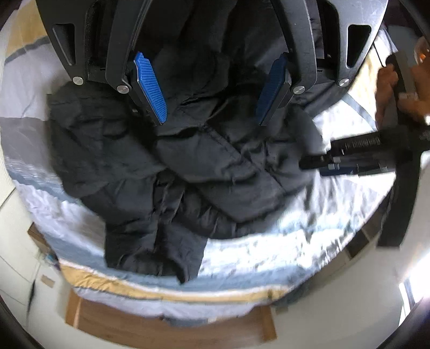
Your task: Fold large clothes
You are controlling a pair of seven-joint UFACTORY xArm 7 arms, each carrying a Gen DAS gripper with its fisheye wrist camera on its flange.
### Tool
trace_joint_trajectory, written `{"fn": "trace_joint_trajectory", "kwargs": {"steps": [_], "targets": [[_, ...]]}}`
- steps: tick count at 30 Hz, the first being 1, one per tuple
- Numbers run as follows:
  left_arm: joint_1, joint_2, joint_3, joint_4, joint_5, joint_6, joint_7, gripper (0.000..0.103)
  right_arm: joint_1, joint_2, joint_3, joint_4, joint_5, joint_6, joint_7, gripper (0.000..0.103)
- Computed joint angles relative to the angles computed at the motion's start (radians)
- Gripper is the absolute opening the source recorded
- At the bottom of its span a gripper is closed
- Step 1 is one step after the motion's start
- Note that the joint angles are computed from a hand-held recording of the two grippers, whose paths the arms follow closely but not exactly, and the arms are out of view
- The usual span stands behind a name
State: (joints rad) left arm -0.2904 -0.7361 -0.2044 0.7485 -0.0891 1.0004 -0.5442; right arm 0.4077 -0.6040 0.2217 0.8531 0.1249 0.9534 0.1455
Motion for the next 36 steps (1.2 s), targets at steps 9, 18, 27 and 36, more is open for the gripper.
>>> {"fn": "trace_joint_trajectory", "kwargs": {"steps": [9, 18, 27, 36], "targets": [[-0.035, -0.015, -0.046, -0.113, 0.026, -0.061, -0.074, 0.061, -0.007, -0.093, -0.121, -0.21, 0.034, 0.03, -0.191, 0.065], [0.029, 0.096, -0.022, 0.083, 0.117, -0.054, -0.007, 0.061, -0.085, -0.103, -0.186, -0.118, 0.072, 0.148, -0.344, 0.065], [0.128, 0.396, 0.044, 0.251, 0.173, -0.17, -0.008, 0.061, -0.252, 0.167, -0.253, 0.064, 0.045, -0.019, -0.453, 0.068], [0.149, 0.814, 0.121, 0.61, 0.081, -0.264, -0.016, 0.061, -0.338, 0.643, -0.231, 0.454, 0.185, -0.228, -0.443, 0.074]]}}
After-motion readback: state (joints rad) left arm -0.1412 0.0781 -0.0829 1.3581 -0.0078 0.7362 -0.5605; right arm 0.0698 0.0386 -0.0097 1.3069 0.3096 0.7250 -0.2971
